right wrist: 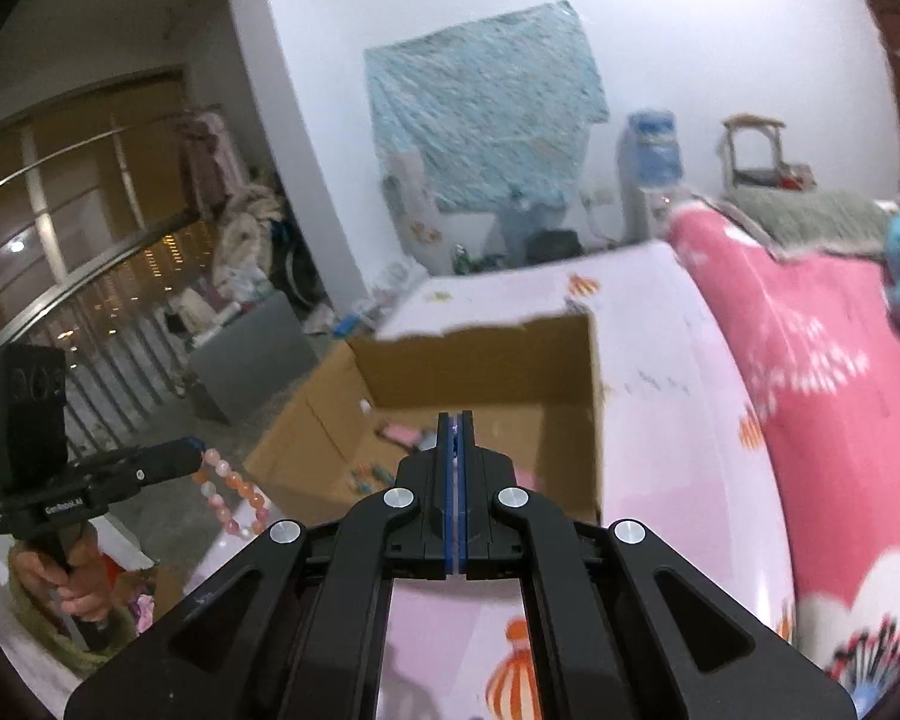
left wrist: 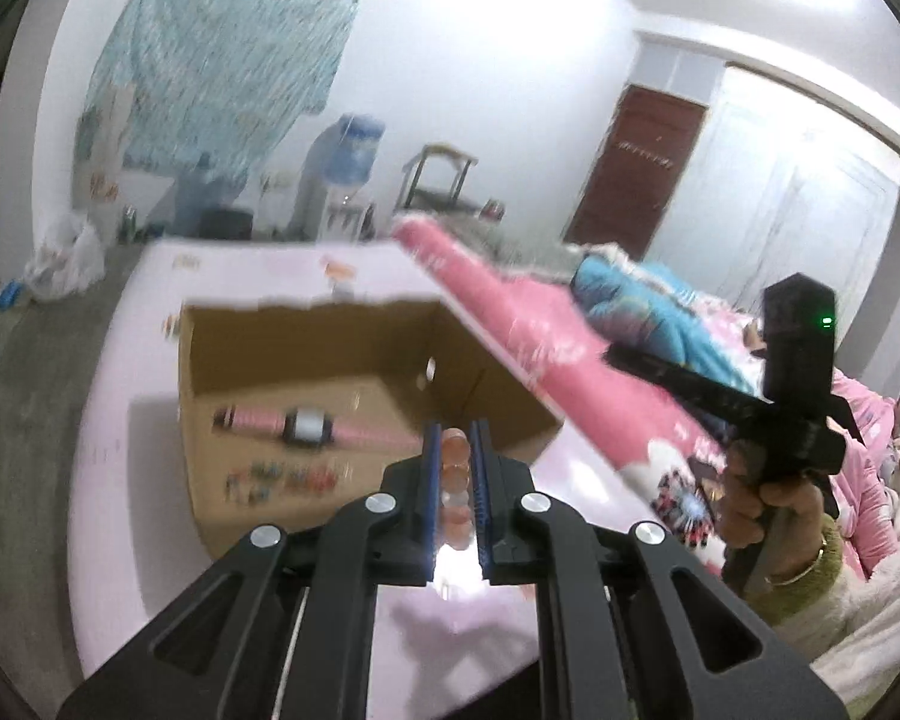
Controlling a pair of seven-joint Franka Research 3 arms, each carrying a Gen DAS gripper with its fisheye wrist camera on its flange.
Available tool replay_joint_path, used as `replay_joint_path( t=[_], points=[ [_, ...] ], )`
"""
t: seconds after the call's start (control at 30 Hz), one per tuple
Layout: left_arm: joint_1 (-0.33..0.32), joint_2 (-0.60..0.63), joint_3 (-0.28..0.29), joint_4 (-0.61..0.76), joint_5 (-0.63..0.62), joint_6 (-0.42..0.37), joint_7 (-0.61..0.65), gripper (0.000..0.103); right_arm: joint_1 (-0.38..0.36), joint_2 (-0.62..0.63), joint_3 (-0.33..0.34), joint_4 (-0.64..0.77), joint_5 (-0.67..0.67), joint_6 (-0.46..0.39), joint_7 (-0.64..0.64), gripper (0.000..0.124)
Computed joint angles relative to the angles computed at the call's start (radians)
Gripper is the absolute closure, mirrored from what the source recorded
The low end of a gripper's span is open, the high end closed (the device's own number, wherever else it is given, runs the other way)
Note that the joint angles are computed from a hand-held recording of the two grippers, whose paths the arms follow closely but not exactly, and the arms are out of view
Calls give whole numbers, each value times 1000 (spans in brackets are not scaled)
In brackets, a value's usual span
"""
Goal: Organize jewelry
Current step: 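Carry the bracelet over the box and open the left tool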
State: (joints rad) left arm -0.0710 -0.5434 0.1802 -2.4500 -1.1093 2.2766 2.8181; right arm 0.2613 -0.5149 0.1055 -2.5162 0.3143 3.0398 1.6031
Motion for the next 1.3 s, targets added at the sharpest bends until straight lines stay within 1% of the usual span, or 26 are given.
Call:
replay_joint_path(
  t=[0.1, 0.17, 0.2, 0.23, 0.27, 0.33, 0.4, 0.43, 0.47, 0.5, 0.53, 0.63, 0.7, 0.73, 0.77, 0.8, 0.83, 0.87, 0.93, 0.97, 1.0, 1.03, 1.1, 1.17, 1.23, 1.3],
  points=[
    [-24, 51, -22, 52, -37, 35, 18, 94, 89, 73, -95, 71, 45, -7, -77, 124],
    [-32, 110, -47, 92, -42, 53, 3, 94, 128, 119, -138, 116, 93, -36, -125, 124],
    [-31, 139, -60, 110, -37, 60, -11, 94, 146, 147, -163, 142, 127, -59, -153, 124],
    [-30, 174, -72, 131, -28, 60, -28, 94, 148, 171, -169, 163, 152, -79, -169, 124],
    [-26, 217, -91, 154, -9, 66, -58, 94, 160, 206, -188, 194, 189, -120, -203, 124],
    [-13, 278, -119, 185, 35, 62, -103, 93, 118, 233, -159, 213, 188, -163, -190, 123],
    [2, 333, -158, 204, 100, 94, -177, 93, 78, 261, -128, 229, 175, -198, -177, 118],
    [8, 350, -170, 208, 123, 100, -201, 92, 62, 263, -115, 226, 173, -203, -172, 115],
    [12, 358, -176, 207, 131, 103, -213, 90, 56, 260, -110, 220, 183, -204, -179, 105],
    [17, 362, -178, 206, 131, 101, -220, 82, 53, 253, -107, 208, 197, -194, -189, 98],
    [21, 361, -176, 205, 121, 92, -218, 74, 53, 242, -106, 195, 213, -185, -201, 96],
    [31, 331, -167, 183, 69, 97, -175, 63, 45, 204, -104, 162, 242, -167, -216, 93],
    [37, 298, -162, 162, 57, 131, -159, 57, 20, 176, -89, 136, 224, -151, -184, 88],
    [38, 282, -156, 153, 49, 145, -153, 51, 14, 166, -88, 125, 222, -139, -175, 85],
    [38, 265, -145, 145, 27, 163, -137, 47, 9, 153, -86, 109, 221, -120, -162, 79],
    [39, 246, -132, 134, 6, 178, -121, 37, -4, 132, -80, 84, 218, -96, -139, 72],
    [40, 226, -120, 122, -18, 200, -105, 27, -19, 117, -72, 66, 210, -80, -109, 68],
    [41, 218, -113, 117, -30, 224, -101, 23, -34, 98, -68, 39, 209, -64, -75, 63],
    [49, 205, -102, 100, -46, 297, -105, 13, -10, 87, -105, 13, 240, -60, -57, 61],
    [52, 211, -95, 100, -43, 311, -116, 11, 8, 90, -131, 6, 270, -79, -47, 61],
    [63, 229, -90, 105, -20, 318, -158, 8, 18, 95, -146, 5, 289, -101, -40, 61],
    [73, 244, -88, 111, 8, 313, -205, 8, 26, 103, -158, 9, 305, -126, -37, 61],
    [106, 304, -84, 144, 96, 254, -356, 8, 74, 130, -201, 28, 380, -169, -86, 61],
    [129, 358, -91, 173, 152, 203, -460, 8, 99, 160, -216, 55, 444, -193, -144, 61],
    [142, 394, -95, 191, 141, 150, -472, 8, 105, 177, -213, 78, 492, -211, -198, 61],
    [160, 424, -96, 216, 103, 44, -470, 8, 115, 195, -212, 110, 545, -248, -263, 58]
  ],
)
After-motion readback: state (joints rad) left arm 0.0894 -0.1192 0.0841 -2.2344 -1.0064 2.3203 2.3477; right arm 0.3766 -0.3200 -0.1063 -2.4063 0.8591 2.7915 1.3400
